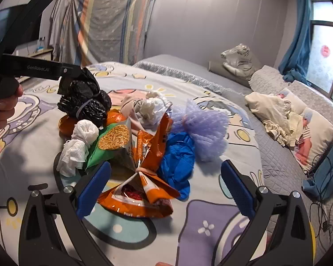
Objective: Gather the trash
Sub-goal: 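Grasp the orange chip bag with the right tool while the left tool grasps a black plastic bag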
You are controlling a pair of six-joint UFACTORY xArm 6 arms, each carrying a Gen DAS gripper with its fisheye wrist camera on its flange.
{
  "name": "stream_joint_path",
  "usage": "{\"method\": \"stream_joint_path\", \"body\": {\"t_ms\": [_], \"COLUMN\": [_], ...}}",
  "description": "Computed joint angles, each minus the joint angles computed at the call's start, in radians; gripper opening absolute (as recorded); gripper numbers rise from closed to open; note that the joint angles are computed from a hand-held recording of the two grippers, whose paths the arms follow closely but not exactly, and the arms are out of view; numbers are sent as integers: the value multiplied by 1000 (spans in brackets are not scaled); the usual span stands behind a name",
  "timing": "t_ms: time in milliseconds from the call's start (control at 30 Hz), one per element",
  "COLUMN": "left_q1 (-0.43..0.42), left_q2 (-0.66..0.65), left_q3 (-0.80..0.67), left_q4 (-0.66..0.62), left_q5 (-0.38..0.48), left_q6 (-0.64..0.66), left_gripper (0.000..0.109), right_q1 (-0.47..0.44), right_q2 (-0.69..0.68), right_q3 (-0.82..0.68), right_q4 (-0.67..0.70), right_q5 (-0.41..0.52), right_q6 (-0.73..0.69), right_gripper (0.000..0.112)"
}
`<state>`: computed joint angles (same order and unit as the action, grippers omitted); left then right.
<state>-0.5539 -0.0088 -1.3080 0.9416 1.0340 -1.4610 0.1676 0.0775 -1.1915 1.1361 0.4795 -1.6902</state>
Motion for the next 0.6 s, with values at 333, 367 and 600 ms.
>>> {"method": "stream_joint_path", "body": {"t_ms": [333, 367, 600], "left_q1": [43, 45, 64], "left_q2": [27, 24, 38], "left_q3": [-1, 5, 12], "left_q4": [-35, -32, -34], "left_q5": [-49, -57, -123], "left_q6": [28, 25, 37], "left_gripper": [84, 81, 41], "right_q1": [24, 21, 16], "right_q2": [92, 101, 142], "right_q3": [-83, -95, -137], "right_q4": [-187, -205, -322], "right_q5": [-13, -1, 36], "right_q6": [194, 221, 371], "right_gripper": [92, 86, 68]}}
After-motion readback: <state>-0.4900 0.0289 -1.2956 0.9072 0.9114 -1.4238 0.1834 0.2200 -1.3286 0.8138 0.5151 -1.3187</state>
